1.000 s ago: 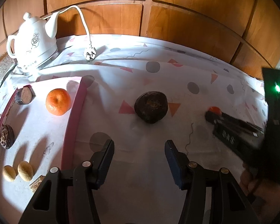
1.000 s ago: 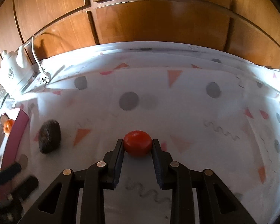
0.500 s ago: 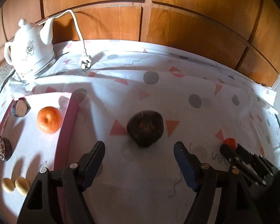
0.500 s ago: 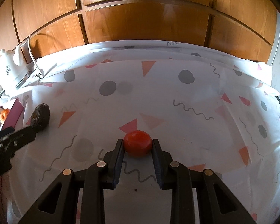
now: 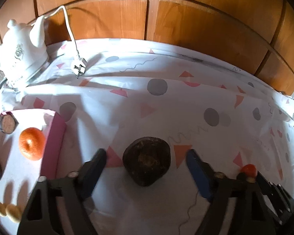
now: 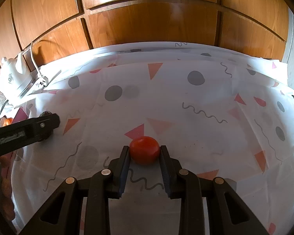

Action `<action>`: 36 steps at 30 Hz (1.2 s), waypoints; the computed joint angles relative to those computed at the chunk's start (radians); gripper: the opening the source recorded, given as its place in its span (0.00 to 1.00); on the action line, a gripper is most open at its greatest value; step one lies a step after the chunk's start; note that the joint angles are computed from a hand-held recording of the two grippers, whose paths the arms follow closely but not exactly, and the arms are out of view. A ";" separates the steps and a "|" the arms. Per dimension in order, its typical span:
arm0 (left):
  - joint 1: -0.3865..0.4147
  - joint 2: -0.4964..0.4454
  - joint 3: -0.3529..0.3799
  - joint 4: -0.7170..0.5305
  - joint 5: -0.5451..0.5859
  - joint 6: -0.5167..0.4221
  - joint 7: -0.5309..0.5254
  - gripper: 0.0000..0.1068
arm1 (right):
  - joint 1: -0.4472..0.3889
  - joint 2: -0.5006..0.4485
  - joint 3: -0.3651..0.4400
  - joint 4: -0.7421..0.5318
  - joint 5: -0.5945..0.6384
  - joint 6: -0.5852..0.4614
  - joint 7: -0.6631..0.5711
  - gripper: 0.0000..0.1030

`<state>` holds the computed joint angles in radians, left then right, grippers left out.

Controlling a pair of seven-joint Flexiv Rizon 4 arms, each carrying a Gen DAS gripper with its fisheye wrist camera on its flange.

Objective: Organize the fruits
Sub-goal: 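Grasp the red cherry tomato with the right tool while the left tool grasps a dark round fruit, then hold the tomato and dark fruit lifted above the cloth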

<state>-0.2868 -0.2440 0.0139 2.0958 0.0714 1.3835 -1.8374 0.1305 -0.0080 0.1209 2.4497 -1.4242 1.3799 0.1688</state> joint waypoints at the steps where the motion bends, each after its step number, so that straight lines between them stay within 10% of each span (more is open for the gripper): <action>1: 0.004 -0.004 -0.006 -0.001 -0.009 -0.004 0.005 0.64 | 0.003 0.000 0.003 0.000 0.008 -0.009 -0.007 0.30; 6: -0.034 -0.013 0.046 -0.019 0.085 0.008 -0.046 0.46 | 0.026 0.003 0.019 -0.003 0.054 -0.063 -0.046 0.30; 30: 0.050 0.184 -0.115 0.358 -0.212 0.250 0.282 0.46 | 0.013 0.094 0.038 0.063 0.156 -0.050 -0.109 0.28; 36: -0.016 0.165 -0.008 0.325 -0.039 0.263 0.151 0.46 | 0.014 0.185 0.085 0.140 0.238 -0.069 -0.157 0.28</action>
<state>-0.3030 -0.0786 0.0059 2.4212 0.0323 1.6464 -1.6861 0.1446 0.1769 0.2060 2.5898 -1.1866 1.3106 0.0122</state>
